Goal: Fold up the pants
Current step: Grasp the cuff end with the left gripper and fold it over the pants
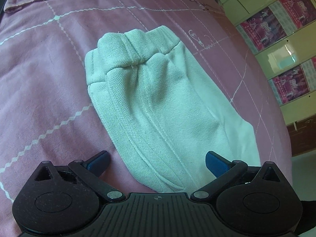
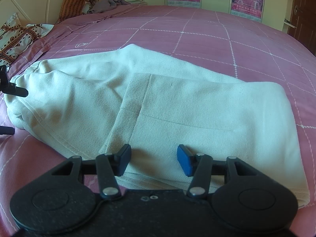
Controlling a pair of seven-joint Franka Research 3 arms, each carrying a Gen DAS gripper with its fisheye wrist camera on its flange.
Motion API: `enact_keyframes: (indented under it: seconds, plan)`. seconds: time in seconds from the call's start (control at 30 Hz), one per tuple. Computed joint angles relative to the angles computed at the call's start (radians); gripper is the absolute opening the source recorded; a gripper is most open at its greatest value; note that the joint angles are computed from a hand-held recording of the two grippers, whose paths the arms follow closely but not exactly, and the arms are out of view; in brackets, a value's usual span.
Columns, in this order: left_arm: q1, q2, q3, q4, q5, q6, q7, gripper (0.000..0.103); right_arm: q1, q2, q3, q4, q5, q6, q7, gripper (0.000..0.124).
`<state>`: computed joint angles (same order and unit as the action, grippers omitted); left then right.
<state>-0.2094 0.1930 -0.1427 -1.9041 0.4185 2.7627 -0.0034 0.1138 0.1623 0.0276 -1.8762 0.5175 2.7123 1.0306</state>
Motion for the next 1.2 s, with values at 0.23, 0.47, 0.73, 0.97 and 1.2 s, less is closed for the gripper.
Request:
enact_keyframes:
  seconds: [0.23,0.47,0.73,0.97,1.2]
  plan:
    - [-0.044,0.019,0.106,-0.043,0.223,0.181,-0.321,0.068,0.001,0.003,0.001,0.000,0.001,0.009,-0.002,0.053]
    - [-0.063,0.086,0.160,0.008,0.395,0.238,-0.575,0.037,0.006,0.002,0.001,-0.007,-0.008,0.024,0.014,0.053]
    - [-0.079,0.163,0.188,0.086,0.359,0.255,-0.577,0.037,0.005,0.007,0.002,0.000,-0.014,0.022,0.019,0.054]
    - [-0.112,0.139,0.138,0.239,0.477,0.058,-0.317,0.022,0.004,0.008,-0.002,0.013,-0.025,-0.004,0.034,0.054]
    - [-0.116,0.315,-0.036,0.590,0.333,0.019,0.348,0.022,-0.018,-0.016,-0.010,0.014,0.027,-0.016,0.047,0.053]
